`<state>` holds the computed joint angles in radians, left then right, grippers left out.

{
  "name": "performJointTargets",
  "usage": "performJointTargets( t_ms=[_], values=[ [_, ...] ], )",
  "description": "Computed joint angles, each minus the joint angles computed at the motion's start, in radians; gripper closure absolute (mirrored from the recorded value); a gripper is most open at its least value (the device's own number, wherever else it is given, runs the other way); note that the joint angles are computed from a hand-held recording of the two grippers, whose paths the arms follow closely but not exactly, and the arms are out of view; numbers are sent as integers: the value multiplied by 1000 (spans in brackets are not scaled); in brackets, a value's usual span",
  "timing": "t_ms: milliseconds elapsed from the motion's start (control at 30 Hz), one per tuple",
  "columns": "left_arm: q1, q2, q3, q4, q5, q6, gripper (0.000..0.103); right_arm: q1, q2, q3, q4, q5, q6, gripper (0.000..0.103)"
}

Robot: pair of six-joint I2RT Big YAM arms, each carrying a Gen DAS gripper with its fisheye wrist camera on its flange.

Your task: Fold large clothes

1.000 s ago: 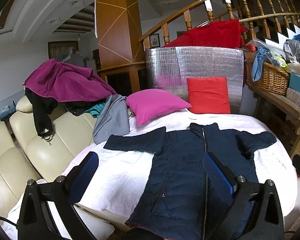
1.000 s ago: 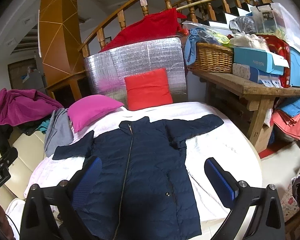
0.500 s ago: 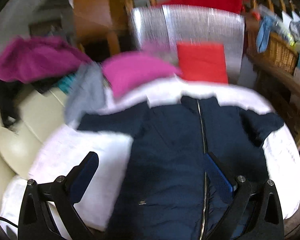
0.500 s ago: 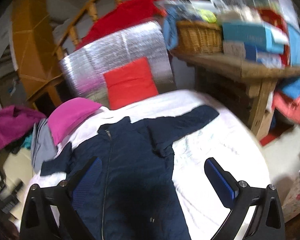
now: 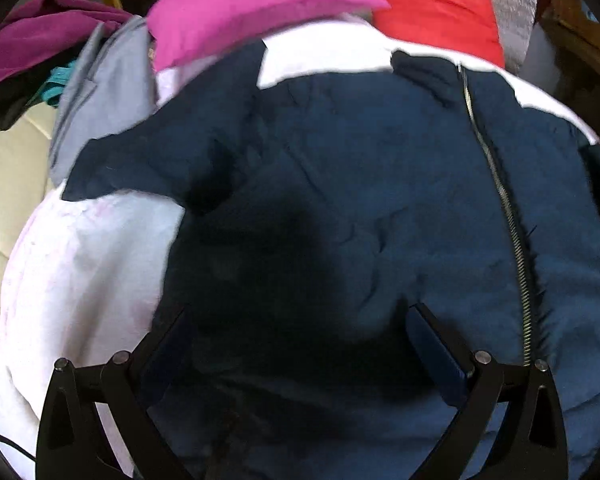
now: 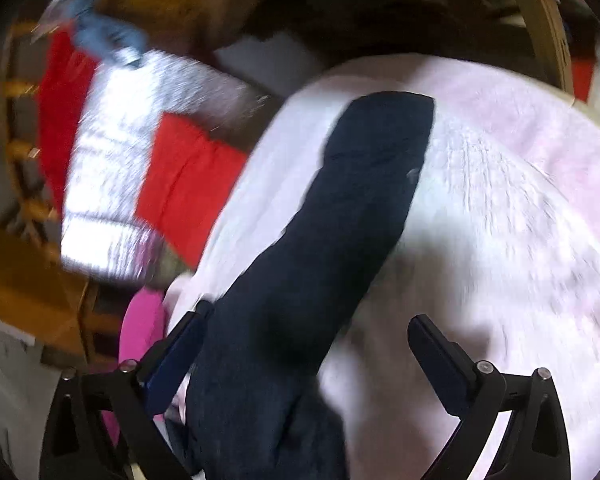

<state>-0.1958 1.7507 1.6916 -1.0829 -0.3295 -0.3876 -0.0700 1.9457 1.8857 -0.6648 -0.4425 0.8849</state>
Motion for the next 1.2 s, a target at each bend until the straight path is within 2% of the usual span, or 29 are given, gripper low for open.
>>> performJointTargets(
  t_ms=[67, 167, 300, 333, 367, 400, 467, 567, 667, 733, 833, 900, 1033, 1133, 1200],
  values=[
    [3, 12, 6, -4, 13, 15, 0, 4, 71, 95, -77, 101, -19, 10],
    [8, 12, -1, 16, 24, 34, 0, -4, 137, 172, -98, 133, 3, 17],
    [11, 7, -24, 44, 35, 16, 0, 7, 197, 264, -132, 187, -27, 27],
    [10, 4, -32, 54, 29, 19, 0, 15, 219, 303, -156, 202, -41, 46],
    [10, 0, -40, 63, 26, 24, 0, 18, 246, 349, -198, 198, -47, 71],
    [10, 0, -44, 70, 27, 27, 0, 20, 251, 357, -201, 204, -41, 77],
    [12, -8, -59, 84, 36, 22, 0, 22, 230, 319, -129, 216, -34, 91],
    [16, -20, -75, 87, 54, 26, 0, 38, 155, 237, -32, 233, -59, 92],
    [27, -12, -40, 15, 101, 44, 0, 71, 68, 166, 56, 224, -107, 93],
    [44, -50, -60, 45, 114, 53, 0, 103, 42, 180, 73, 220, -152, 93],
    [62, -160, -146, 178, 15, 24, 0, 171, 5, 194, 62, 203, -208, 93],
    [78, -202, -180, 235, -55, 7, 0, 239, -1, 232, 43, 188, -247, 93],
    [130, -242, -210, 273, -147, -42, 0, 364, 13, 265, 20, 154, -284, 93],
    [174, -266, -245, 300, -157, -60, 0, 450, 69, 328, -19, 152, -307, 93],
    [201, -294, -274, 304, -123, -73, 0, 494, 110, 362, -50, 137, -299, 93]
  ],
)
